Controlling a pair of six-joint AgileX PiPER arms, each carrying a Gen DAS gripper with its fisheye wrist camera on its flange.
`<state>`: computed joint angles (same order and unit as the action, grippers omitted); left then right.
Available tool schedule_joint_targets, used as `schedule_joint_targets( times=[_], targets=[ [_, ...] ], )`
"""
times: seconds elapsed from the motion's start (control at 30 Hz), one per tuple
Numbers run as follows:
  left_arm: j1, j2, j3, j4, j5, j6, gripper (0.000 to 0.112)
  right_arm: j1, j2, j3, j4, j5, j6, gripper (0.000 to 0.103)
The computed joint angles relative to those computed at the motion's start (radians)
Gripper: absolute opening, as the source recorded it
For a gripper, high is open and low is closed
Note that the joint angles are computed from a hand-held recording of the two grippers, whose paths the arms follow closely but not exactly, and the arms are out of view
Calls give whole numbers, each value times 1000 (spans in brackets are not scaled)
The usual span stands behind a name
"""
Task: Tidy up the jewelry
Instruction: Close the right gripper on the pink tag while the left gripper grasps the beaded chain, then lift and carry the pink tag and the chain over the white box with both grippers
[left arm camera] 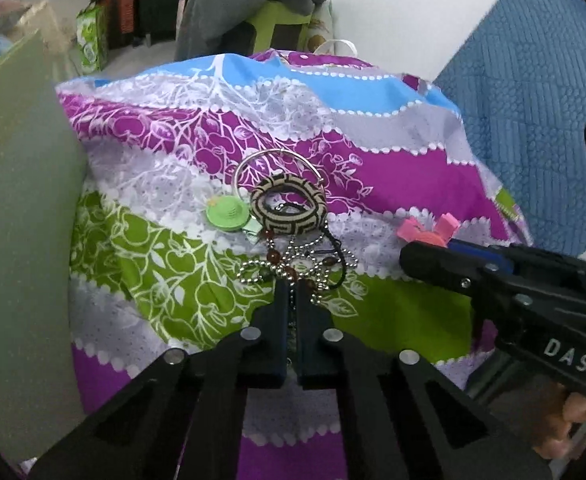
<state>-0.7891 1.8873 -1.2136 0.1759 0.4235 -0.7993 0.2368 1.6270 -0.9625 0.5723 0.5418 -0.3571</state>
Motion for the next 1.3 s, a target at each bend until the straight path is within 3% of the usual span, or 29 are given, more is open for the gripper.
schedule_joint_targets(
  times=[0.23, 0.47, 0.9, 1.3],
  targets=[
    [14, -149, 56, -86, -36, 48, 2, -2, -76, 32, -51, -17, 96, 13],
    [-9, -290, 16, -11, 62, -7, 2, 34, -217, 22, -239, 13, 331, 13],
    [-5, -409, -277, 15, 418, 55, 2, 127, -319, -319, -497, 336, 655, 13],
    [131, -437, -540, -61, 661, 223, 2, 303, -168, -802, -664, 589, 810, 13]
  ],
)
